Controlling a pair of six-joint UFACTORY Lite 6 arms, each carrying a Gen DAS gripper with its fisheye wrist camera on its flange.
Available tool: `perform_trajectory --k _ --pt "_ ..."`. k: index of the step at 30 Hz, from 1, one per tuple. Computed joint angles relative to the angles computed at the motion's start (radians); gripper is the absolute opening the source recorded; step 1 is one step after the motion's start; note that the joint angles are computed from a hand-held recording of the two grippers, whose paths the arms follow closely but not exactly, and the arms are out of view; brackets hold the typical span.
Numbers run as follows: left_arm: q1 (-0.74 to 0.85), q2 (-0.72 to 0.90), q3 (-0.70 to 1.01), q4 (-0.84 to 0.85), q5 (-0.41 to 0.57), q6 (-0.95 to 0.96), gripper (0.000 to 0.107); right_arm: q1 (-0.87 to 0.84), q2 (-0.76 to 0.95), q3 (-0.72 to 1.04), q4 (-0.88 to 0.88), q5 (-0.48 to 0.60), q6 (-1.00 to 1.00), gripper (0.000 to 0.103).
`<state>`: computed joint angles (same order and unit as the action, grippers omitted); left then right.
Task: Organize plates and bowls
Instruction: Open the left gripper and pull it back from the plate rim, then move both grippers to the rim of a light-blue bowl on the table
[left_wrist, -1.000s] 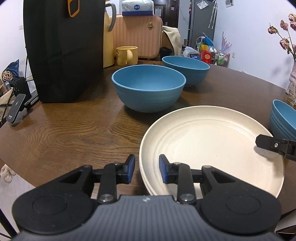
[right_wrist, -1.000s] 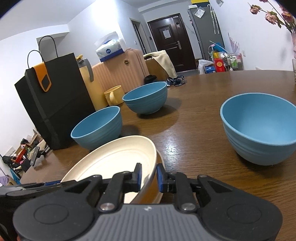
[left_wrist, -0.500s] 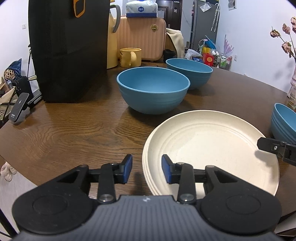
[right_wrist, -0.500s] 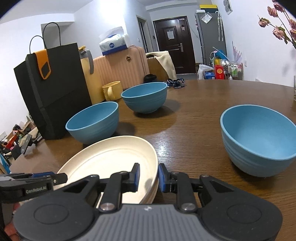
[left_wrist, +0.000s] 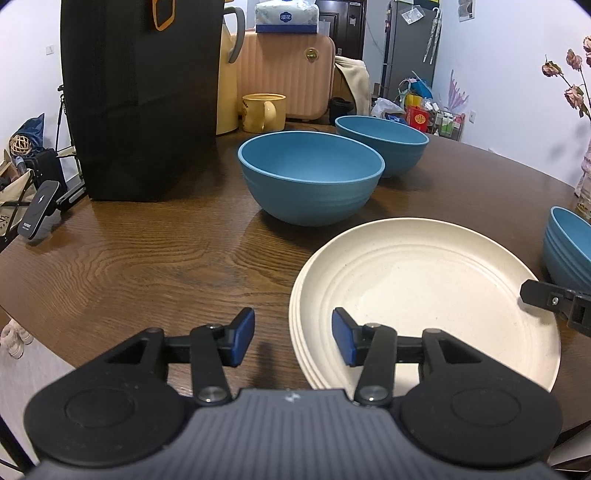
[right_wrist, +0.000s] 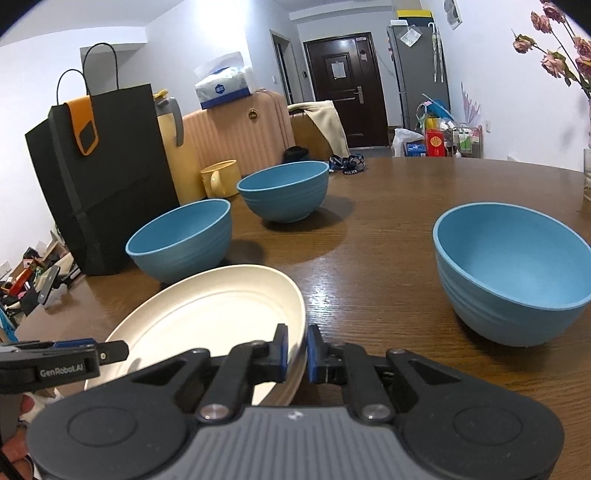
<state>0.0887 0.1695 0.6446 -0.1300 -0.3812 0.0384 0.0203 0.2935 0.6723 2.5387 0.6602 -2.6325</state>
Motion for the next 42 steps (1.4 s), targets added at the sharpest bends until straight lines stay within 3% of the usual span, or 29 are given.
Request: perform_trajectory --k 20,23,24,25,27,28,29,30,31,35,42 --pt "-0.005 0.02 0.011 -0.009 0.006 0.002 0.048 -0.023 0.013 -0.023 -0.017 0.064 -0.003 0.011" --pt "-0.001 0.011 0.004 -0.006 -0.002 0.0 0.056 -0.043 0.001 -0.034 -0.031 0.088 0.017 0.017" --pt "-0.001 0.005 -0.001 -0.007 -0.008 0.001 0.064 -0.049 -0.008 -0.04 -0.034 0.096 0.017 0.028" --pt "0.0 -0.002 -0.008 -0.005 -0.016 -0.002 0.072 -0.057 -0.021 -0.052 -0.032 0.104 0.011 0.046" --pt "0.003 -0.021 -0.023 0.009 -0.03 -0.016 0.079 -0.055 -0.047 -0.074 0.003 0.112 -0.019 0.072" --pt "0.006 -0.031 -0.03 0.023 -0.034 -0.029 0.084 -0.055 -0.058 -0.082 0.013 0.115 -0.029 0.083" --pt "0.011 -0.043 -0.039 0.044 -0.041 -0.05 0.087 -0.058 -0.07 -0.089 0.008 0.116 -0.029 0.087" --pt "0.021 -0.051 -0.045 0.078 -0.046 -0.085 0.099 -0.057 -0.079 -0.09 0.005 0.109 -0.025 0.099" --pt "0.03 -0.062 -0.052 0.113 -0.052 -0.127 0.103 -0.057 -0.091 -0.097 0.012 0.107 -0.03 0.103" --pt "0.068 -0.097 -0.072 0.278 -0.072 -0.295 0.103 -0.055 -0.138 -0.128 0.041 0.097 -0.051 0.103" --pt "0.04 -0.138 -0.088 0.237 -0.077 -0.259 0.103 -0.096 -0.18 -0.179 0.028 0.124 -0.04 0.103"
